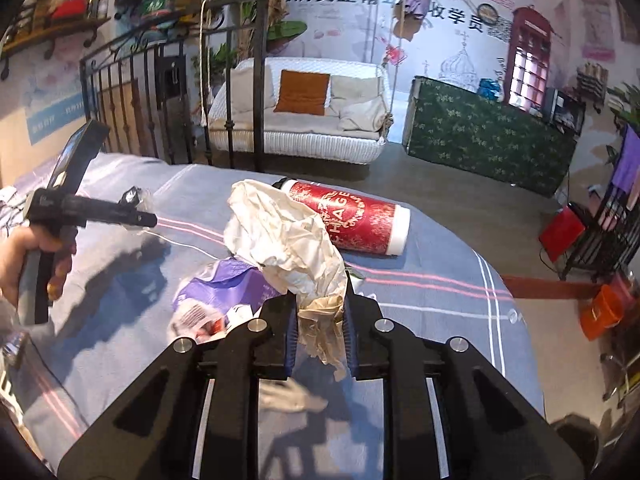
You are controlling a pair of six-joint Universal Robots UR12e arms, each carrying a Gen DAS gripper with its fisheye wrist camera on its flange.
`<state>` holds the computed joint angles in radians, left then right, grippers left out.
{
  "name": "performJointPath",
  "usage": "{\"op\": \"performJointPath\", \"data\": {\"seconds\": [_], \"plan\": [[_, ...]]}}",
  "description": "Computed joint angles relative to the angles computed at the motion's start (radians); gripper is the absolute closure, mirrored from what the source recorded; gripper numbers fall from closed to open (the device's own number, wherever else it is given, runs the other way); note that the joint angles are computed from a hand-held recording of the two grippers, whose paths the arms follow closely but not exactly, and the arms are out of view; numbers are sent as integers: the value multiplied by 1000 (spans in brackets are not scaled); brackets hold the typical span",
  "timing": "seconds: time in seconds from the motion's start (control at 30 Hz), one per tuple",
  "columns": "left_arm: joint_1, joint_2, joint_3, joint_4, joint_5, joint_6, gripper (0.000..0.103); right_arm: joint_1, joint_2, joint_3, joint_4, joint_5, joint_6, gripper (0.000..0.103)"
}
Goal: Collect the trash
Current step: 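Grasp the plastic-wrapped black object with the left tool while the right tool grasps crumpled paper, then carry the crumpled paper over the bin and open the right tool while the left tool carries the wrapped object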
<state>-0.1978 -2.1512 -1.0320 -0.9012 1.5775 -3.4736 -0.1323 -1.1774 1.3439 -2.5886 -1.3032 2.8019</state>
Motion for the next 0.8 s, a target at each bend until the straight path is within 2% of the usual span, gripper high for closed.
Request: {"op": "performJointPath", "data": {"seconds": [0.13,0.3,0.37,0.63,0.8], "plan": [[-23,41,-55,65,1,30,62,-17,-44,54,-10,24,44,84],[-46,80,-111,107,-55,56,62,-45,-105,132,-31,45,87,84],[-55,93,-131,116,-81,65,62,-54,-129,161,-36,37,91,84],[-105,141,-212,188,-105,90,62,-102,-216,271,-55,36,147,84],[-137,151,-240,214,-106,126,62,-122,-254,318,-52,6,172,84]]}}
